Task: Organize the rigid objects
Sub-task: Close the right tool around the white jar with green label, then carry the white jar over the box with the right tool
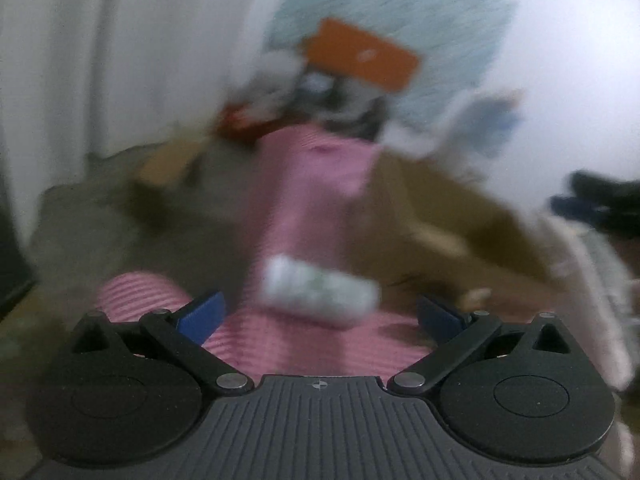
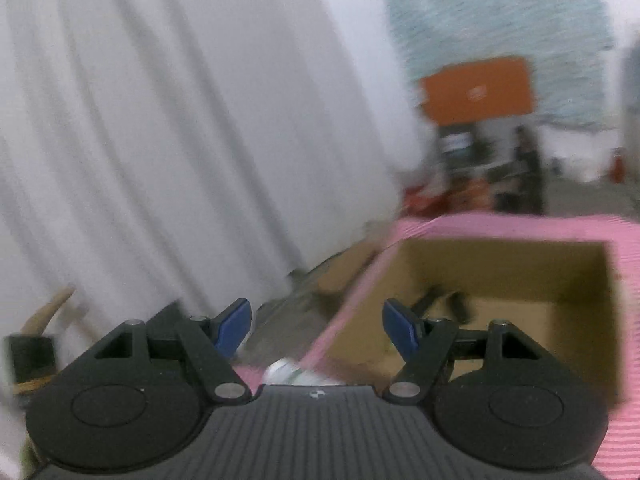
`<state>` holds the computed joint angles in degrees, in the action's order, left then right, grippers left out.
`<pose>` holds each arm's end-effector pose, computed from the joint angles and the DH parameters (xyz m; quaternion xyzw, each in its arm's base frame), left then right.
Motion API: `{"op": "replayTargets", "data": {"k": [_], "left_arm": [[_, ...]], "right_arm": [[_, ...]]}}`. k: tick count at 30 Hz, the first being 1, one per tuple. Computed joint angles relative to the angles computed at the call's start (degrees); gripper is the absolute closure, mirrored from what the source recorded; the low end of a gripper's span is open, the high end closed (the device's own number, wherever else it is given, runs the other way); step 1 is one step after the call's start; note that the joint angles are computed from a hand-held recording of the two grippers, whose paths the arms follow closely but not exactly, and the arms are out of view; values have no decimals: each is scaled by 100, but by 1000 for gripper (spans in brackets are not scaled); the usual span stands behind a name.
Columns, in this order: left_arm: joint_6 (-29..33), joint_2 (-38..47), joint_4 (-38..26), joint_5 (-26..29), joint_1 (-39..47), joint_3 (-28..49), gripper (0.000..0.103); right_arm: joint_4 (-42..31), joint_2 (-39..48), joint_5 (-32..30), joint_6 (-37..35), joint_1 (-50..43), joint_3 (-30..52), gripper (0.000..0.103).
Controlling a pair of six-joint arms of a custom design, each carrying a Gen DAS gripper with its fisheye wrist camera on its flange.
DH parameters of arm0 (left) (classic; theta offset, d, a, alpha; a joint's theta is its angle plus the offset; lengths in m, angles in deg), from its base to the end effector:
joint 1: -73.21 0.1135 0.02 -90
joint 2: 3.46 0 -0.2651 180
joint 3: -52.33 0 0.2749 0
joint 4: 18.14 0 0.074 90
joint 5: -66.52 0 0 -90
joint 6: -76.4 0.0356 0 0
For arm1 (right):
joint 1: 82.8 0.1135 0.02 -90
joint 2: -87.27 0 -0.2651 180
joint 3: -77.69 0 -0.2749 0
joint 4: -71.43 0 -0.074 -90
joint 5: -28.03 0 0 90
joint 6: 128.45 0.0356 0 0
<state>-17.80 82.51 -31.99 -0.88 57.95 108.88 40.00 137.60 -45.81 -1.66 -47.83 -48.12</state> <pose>0.3038 -0.0971 0.1697 0.1641 0.8885 -0.2430 0.3529 0.1867 0.1185 0.2860 0.0863 0.8455 0.2033 0.4862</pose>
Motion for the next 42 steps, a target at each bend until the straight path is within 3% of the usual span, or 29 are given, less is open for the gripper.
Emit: {"op": "replayTargets", "data": {"k": [2, 7, 13, 21, 26, 34, 38, 42], "left_arm": [[-61, 386, 200, -200, -36, 133, 1], [-97, 1089, 266, 300, 98, 476, 6], [-172, 1513, 355, 969, 196, 632, 22], [-351, 2148, 195, 1434, 269, 1145, 30], [-398, 2435, 58, 1460, 277, 1399, 33], [-664, 2777, 107, 1659, 325, 1594, 38], [-981, 2948, 239, 1761, 375, 1664, 39], [-1182, 2977, 357, 1734, 363, 1669, 40]], "right_arm": [[340, 758, -432, -125, 15, 276, 28], [359, 2892, -1035, -604, -10, 1596, 29], [-870, 5168, -1450, -1363, 36, 3757, 34], [-2944, 7442, -1698, -2305, 36, 6568, 35], [-3998, 8539, -1813, -2712, -71, 8059, 35], [-4966, 9533, -2353, -2899, -351, 9469, 36], [-5126, 9742, -2616, -2877, -495, 9708, 37], [-4841, 9526, -2786, -2827, -589, 9288, 38]]}}
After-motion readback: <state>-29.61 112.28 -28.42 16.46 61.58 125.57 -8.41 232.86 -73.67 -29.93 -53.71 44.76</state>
